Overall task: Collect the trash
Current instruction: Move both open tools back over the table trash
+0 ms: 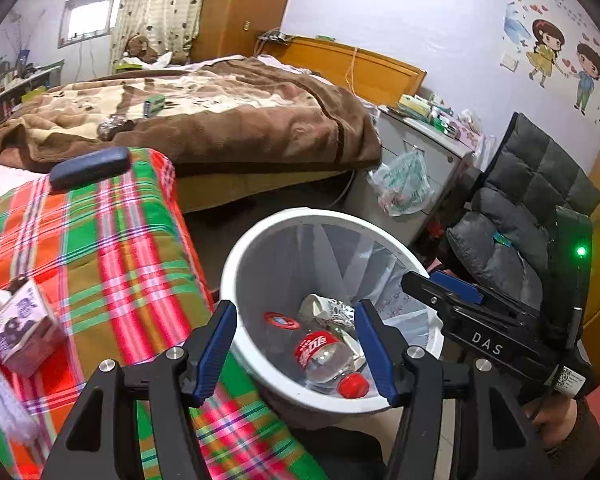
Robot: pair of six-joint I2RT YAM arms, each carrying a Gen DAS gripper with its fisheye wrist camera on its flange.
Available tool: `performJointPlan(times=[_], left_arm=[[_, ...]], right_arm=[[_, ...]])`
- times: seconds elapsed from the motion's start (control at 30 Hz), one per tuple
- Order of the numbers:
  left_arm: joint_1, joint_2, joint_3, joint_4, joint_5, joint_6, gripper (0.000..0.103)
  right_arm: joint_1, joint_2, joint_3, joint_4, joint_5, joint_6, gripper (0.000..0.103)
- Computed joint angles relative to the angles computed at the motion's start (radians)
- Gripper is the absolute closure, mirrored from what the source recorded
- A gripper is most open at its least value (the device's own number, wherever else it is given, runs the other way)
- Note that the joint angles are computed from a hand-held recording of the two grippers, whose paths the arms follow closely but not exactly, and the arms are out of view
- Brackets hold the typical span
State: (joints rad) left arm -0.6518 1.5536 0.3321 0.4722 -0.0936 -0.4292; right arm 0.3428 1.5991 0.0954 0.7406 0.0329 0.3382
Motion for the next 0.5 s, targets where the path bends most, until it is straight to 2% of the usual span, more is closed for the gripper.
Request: performJointPlan(times=[0.27,0.4,0.5], left_arm=[[0.059,-0.224,-0.138,-0.059,-0.019,-0.011,0.042],[0.095,-0.37,-0.194,-0.139,-0.035,-0.005,0.042],[0.136,-0.531,-0.24,-0.246,-0.042,0.009,0.042]], right_arm=[[0.096,-0.058,0.0,-0.034,0.046,0.037,0.052],[0.15,-0.072,-0.001,-0.035,0.067,0.053,0.052],[0.204,-0.088,-0.001,-0.042,0.09,0.071,0.052]])
